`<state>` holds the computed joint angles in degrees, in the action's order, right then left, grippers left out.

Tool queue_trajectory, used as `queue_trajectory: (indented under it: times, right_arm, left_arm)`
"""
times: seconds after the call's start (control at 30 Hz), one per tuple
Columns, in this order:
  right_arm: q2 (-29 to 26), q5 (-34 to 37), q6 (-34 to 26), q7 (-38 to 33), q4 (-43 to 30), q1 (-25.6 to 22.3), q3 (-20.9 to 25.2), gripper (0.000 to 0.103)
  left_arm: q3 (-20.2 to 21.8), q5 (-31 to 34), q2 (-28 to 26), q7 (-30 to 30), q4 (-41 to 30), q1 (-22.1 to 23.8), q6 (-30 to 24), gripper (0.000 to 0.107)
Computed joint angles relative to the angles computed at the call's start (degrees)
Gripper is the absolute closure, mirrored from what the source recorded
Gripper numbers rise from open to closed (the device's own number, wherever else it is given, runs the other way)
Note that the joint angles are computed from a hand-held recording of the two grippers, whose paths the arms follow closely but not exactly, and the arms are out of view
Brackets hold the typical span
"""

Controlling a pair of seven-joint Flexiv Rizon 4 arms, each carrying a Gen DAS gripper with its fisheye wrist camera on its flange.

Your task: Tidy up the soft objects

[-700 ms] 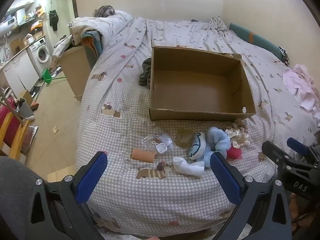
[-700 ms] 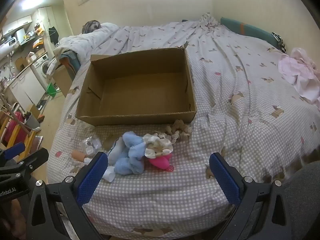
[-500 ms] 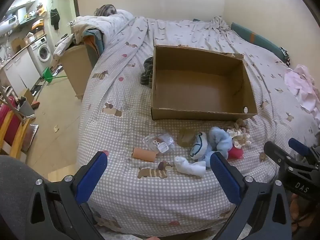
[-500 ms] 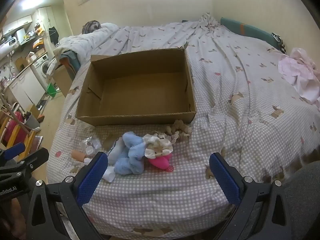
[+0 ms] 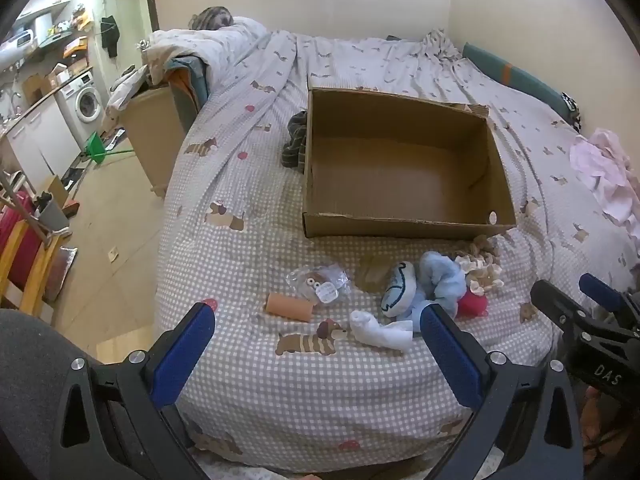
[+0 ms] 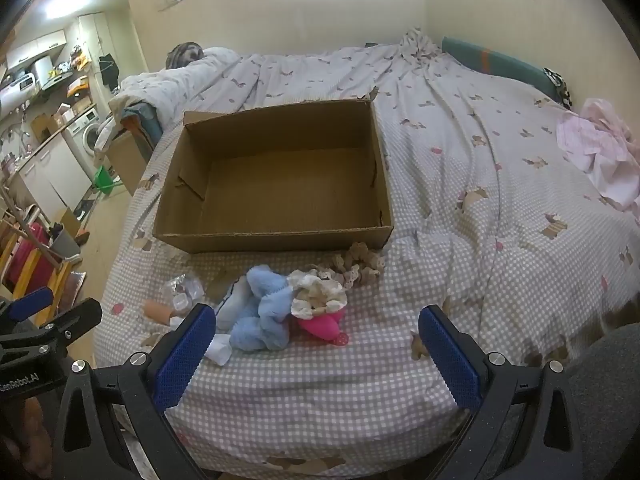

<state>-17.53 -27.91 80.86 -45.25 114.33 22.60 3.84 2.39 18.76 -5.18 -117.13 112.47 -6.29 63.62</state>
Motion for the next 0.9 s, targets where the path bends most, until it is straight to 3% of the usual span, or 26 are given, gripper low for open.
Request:
queue_trajectory:
  times: [0.9]
  right_arm:
    - [0.2,0.5,-1.5,-0.6,-1.1,-0.1,0.7,0.0]
  left_arm:
    - [0.1,0.0,0.0,-0.4,0.0,0.2,-0.1,0.004]
